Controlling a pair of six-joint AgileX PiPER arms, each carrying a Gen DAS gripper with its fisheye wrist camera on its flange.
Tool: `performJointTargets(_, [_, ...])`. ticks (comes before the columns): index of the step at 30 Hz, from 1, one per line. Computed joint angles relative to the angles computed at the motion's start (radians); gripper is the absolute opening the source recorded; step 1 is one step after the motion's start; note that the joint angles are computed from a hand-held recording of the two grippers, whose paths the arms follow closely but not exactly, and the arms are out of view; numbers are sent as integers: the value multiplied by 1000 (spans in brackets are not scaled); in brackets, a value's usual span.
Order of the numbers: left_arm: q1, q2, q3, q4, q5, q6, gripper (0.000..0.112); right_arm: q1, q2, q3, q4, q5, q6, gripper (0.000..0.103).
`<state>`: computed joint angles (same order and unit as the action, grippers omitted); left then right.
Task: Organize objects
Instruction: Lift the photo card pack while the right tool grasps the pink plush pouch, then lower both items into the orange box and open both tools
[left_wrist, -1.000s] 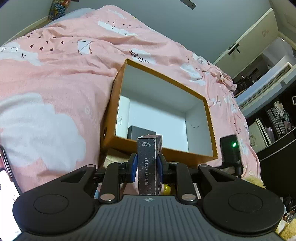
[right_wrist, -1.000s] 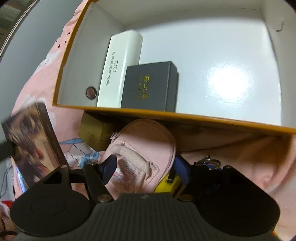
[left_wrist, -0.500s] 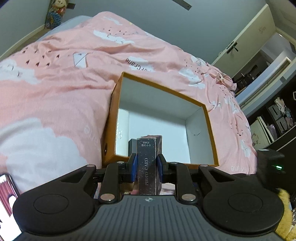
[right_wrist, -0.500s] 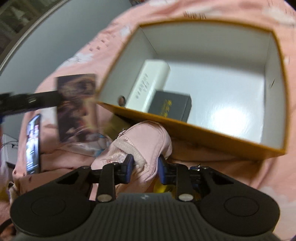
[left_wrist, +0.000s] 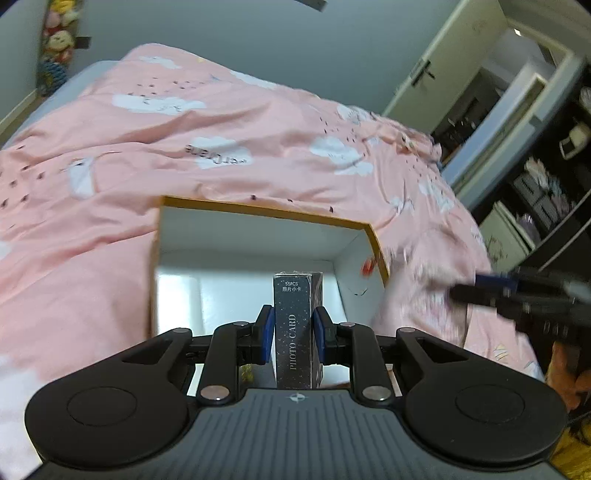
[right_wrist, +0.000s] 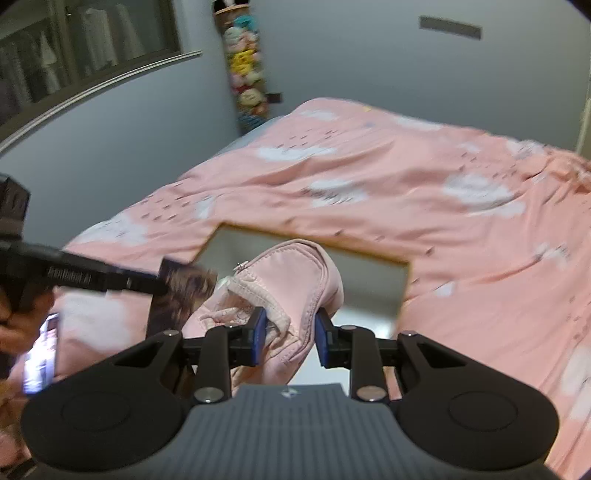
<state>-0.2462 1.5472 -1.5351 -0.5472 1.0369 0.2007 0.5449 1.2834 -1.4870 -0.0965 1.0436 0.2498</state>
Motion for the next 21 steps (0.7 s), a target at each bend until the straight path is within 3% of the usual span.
performJointTargets(8, [-99, 214, -32, -37, -45, 18, 25, -103, 132, 36, 8, -90, -57, 29])
performJointTargets(16, [-105, 383, -110, -51, 13, 4, 25, -173, 207, 59, 74, -152, -160, 29])
performJointTargets(21, [-98, 416, -105, -65, 24, -4, 26, -197, 241, 41, 116, -166, -204, 30])
